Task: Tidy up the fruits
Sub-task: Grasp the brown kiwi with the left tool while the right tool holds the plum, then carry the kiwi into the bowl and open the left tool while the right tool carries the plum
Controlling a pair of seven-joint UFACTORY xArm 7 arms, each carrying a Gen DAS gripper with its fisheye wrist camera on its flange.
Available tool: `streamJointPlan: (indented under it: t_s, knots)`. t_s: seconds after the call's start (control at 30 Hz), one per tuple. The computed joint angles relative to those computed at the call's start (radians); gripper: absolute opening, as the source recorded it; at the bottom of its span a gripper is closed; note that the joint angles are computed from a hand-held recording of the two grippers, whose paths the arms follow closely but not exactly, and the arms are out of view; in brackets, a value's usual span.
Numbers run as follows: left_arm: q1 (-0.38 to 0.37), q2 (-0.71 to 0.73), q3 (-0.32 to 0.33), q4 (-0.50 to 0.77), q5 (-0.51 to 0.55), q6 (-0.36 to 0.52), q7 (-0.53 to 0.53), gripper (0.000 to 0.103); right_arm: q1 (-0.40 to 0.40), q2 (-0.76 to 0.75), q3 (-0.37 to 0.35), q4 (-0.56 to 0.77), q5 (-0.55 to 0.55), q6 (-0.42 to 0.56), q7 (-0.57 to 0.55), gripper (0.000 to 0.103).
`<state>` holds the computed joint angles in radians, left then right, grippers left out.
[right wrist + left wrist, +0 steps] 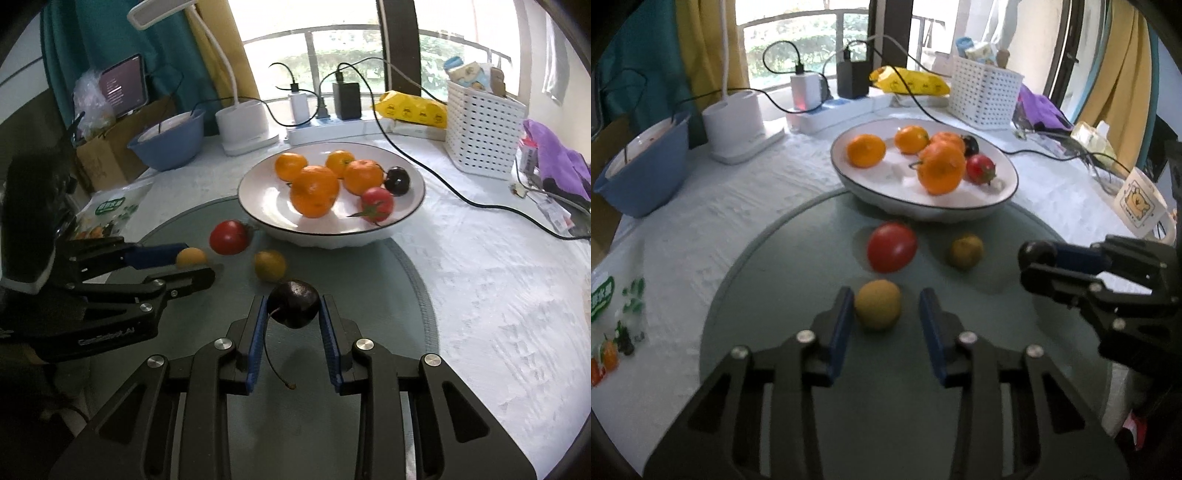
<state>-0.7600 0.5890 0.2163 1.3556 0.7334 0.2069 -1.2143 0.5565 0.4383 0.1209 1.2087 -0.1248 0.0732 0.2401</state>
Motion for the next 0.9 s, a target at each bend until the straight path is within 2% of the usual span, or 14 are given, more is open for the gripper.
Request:
streamJointPlan:
  t_s: [0.03,0.07,0.33,0.63,0.9]
  knots:
    - [0.004,0.003,-0.007,0.005,-0.005,0.005,0.009,0.033,-0.001,-0.002,0.0,-0.004,0.001,-0.003,0.0,0.031]
    - [-0.001,0.004,-0.003,0.007,-0.002,0.009,0.008,0.026,-0.006,-0.006,0.001,-0.009,0.004,-0.007,-0.001,0.031]
    - [0.004,-0.008,-0.015,0.003,-0.017,0.004,0.031,0.026,-0.019,-0.013,0.007,-0.016,0.014,-0.022,-0.013,0.031]
    - [-0.005,-0.035,0.002,0.017,0.031,0.011,0.008,0.026,-0.02,-0.02,-0.005,-0.001,0.012,-0.029,-0.018,0.031]
    - [0.021,-0.03,-0.02,0.054,0.054,0.027,0.015,0.026,-0.033,-0.014,-0.004,0.026,0.015,-0.023,-0.027,0.031]
